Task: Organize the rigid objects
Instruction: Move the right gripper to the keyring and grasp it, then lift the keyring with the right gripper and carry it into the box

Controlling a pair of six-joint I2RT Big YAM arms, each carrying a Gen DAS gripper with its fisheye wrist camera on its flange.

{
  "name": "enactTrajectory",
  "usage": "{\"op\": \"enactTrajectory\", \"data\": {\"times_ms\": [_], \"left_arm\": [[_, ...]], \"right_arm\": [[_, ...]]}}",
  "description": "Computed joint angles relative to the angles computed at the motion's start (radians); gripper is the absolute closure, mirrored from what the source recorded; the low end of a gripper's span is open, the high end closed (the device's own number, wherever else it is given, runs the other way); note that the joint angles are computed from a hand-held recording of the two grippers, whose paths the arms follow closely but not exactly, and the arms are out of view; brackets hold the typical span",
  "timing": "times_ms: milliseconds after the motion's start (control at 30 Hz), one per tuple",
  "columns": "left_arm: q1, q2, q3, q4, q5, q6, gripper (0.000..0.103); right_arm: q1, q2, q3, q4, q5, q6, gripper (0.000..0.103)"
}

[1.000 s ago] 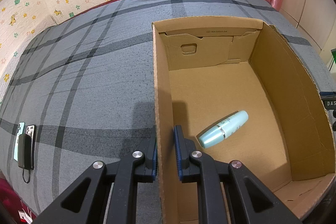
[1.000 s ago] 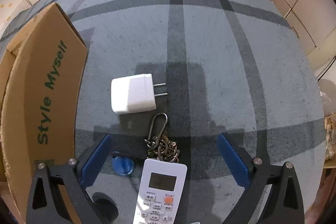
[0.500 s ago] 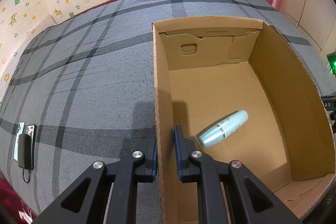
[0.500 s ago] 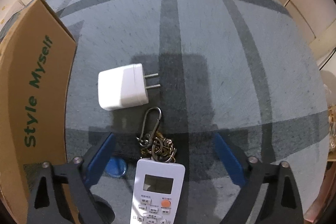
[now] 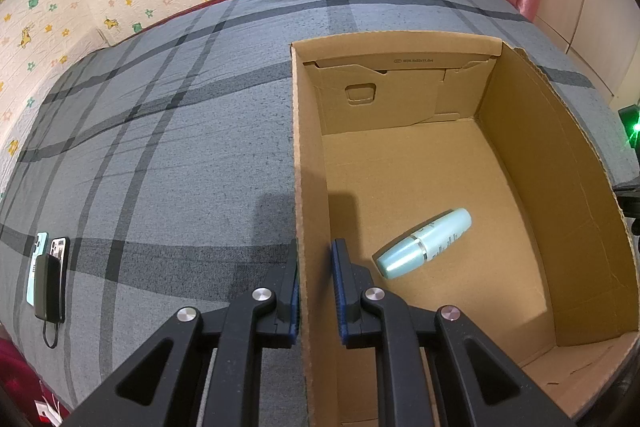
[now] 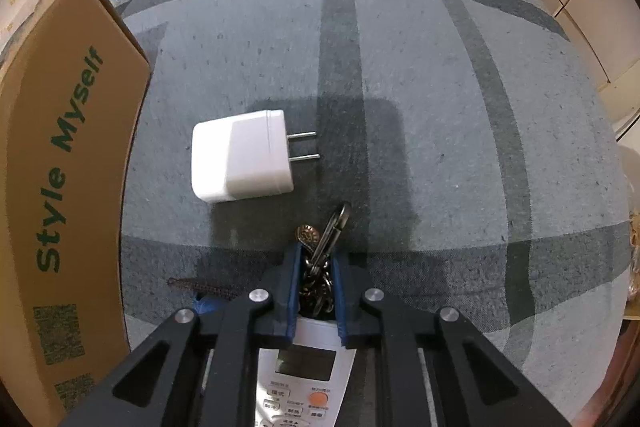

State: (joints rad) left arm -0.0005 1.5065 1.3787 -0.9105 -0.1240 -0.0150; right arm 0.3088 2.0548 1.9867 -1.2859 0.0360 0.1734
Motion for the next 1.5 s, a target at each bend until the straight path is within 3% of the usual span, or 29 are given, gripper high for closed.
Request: {"op": "enactTrajectory", "data": {"times_ms": [267,733,1500], "left_arm": [[-0.001,0.001,0.001,-0.002,-0.001,-0.003,0.089],[-0.001,-0.001,0.001,-0.003,0.0,-0.003,0.089],[-0.002,-0.004,-0.003,0.0,0.001,-0.005,0.089]], "right_arm": [[0.004,-0.061,-0.045,0.025,0.0,-0.006,0.093],[0.014,-0.124,-0.033,0.001,0.007,-0.016,0.094],[0.059,-0.107,0.2,-0.088,0.04,-0.052,0.094]]}}
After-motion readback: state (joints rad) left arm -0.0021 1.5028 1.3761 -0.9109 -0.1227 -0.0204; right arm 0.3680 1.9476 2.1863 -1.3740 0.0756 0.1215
